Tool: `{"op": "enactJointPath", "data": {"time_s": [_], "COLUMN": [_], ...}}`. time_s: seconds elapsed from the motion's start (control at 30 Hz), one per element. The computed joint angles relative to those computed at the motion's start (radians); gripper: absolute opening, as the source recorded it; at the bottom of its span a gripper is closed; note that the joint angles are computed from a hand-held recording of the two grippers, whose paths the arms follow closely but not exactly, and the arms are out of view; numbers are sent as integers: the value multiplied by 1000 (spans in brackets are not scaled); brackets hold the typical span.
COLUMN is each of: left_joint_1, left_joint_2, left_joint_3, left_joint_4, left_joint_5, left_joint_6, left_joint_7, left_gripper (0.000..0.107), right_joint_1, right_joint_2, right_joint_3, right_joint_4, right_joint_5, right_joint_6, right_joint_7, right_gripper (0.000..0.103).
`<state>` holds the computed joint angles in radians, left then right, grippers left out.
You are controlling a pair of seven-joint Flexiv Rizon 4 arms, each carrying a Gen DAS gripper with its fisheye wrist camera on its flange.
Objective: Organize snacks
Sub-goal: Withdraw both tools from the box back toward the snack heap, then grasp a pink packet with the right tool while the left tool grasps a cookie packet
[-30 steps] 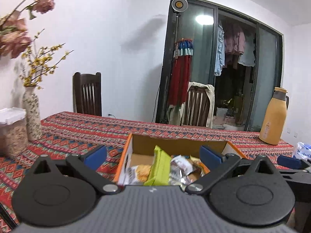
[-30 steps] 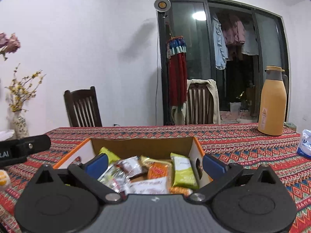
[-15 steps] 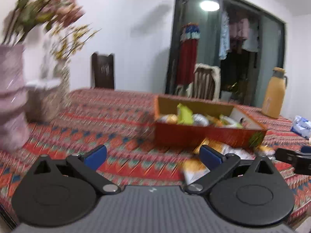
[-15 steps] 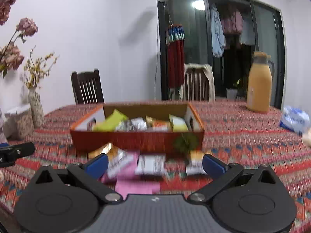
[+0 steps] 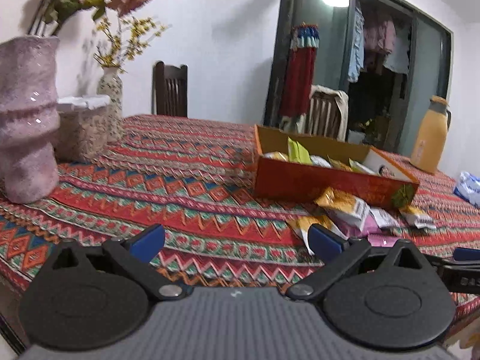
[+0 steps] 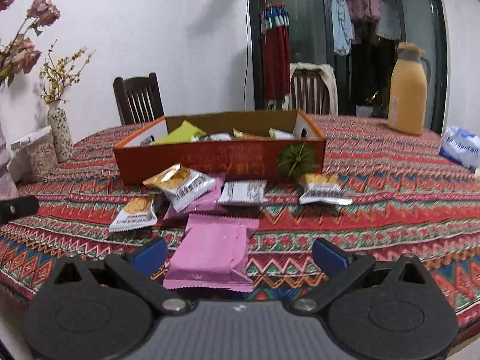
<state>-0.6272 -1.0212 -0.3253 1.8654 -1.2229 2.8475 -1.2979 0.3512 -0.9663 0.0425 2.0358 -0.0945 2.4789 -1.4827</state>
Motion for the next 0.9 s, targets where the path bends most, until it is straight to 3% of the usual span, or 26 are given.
{"op": "enactJointPath", "data": {"time_s": [0.17, 0.27, 0.37, 0.47, 0.73, 0.9], "left_joint_1": [6, 8, 10, 9, 6, 10], "left_joint_2": [-21, -29, -33, -39, -51, -71], "left_joint_3": [-4, -9, -9, -10, -13, -17], "left_joint_4": [-31, -50, -60, -77, -150, -249], "left_joint_5": [2, -10, -10, -7, 8, -9], "left_joint_6": [-33, -49, -60, -76, -126, -175], "left_joint_7": [27, 47, 58, 76, 136, 223], "left_gripper": [103, 103, 103, 103, 103, 103], "right_joint_1": [-1, 20, 92, 61, -2, -8], "right_joint_2": [-29, -47, -80, -92, -94, -102], "right_joint_3": [7, -3, -52, -29, 1, -19], "right_joint_4": [-63, -99, -131, -124, -116, -157], "right_joint_5": [-36, -39, 43, -2, -47, -8], "right_joint_6": [-67, -101, -83, -38, 29, 72], "right_joint_7": [28, 25, -28, -44, -29, -26], "right_gripper": [100, 85, 81, 61, 61, 61]}}
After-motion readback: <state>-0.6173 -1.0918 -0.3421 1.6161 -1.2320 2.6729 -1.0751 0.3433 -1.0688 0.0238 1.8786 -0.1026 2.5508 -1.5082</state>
